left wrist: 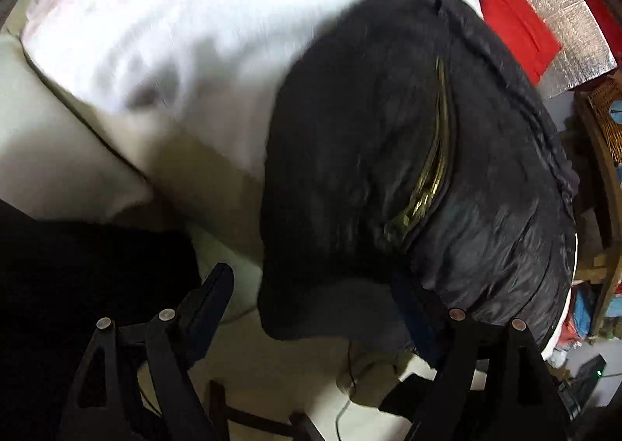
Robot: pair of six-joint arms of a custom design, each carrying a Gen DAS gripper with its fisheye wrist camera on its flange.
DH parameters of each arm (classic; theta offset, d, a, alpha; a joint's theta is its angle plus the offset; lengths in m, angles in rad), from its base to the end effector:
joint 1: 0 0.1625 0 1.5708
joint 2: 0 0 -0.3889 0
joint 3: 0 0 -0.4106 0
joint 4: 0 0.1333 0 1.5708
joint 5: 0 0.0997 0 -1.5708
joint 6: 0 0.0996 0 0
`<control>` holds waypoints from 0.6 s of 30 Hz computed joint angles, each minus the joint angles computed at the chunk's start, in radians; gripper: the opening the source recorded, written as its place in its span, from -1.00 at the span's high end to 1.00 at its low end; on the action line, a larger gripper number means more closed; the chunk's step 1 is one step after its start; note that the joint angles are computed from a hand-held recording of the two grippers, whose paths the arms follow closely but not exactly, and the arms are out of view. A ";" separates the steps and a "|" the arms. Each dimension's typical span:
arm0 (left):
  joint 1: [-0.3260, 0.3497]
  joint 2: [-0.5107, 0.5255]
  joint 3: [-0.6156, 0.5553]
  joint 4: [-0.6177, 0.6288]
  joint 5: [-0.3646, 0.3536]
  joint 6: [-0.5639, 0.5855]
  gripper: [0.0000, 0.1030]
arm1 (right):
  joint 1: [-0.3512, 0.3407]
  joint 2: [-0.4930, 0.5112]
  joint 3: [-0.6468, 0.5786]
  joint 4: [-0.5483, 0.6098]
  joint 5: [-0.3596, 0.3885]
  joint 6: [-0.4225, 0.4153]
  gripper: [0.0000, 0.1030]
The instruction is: Fold large clothes
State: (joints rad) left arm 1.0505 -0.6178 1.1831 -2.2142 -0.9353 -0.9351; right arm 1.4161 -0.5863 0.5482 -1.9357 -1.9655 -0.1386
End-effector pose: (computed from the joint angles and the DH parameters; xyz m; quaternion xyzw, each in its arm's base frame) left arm -0.2155 -0.7632 0.0957 -0.2074 0.9264 -0.2353 0.2084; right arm -0.0390 -0.8664 0.3478 -0.0470 -0.9604 0.1661 0.2187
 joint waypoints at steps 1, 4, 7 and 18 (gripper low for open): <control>0.004 -0.001 0.013 -0.014 -0.020 0.003 -0.61 | -0.003 0.012 -0.016 0.011 -0.001 0.013 -0.43; 0.020 0.022 -0.002 -0.018 -0.068 0.025 -0.61 | -0.003 0.054 -0.050 0.001 -0.023 -0.001 -0.43; 0.025 0.019 0.017 -0.045 -0.103 0.050 -0.47 | -0.005 0.054 -0.016 -0.019 -0.012 -0.023 -0.40; 0.048 0.045 -0.018 -0.066 -0.154 0.020 -0.53 | -0.009 0.080 -0.067 0.027 -0.002 0.000 -0.17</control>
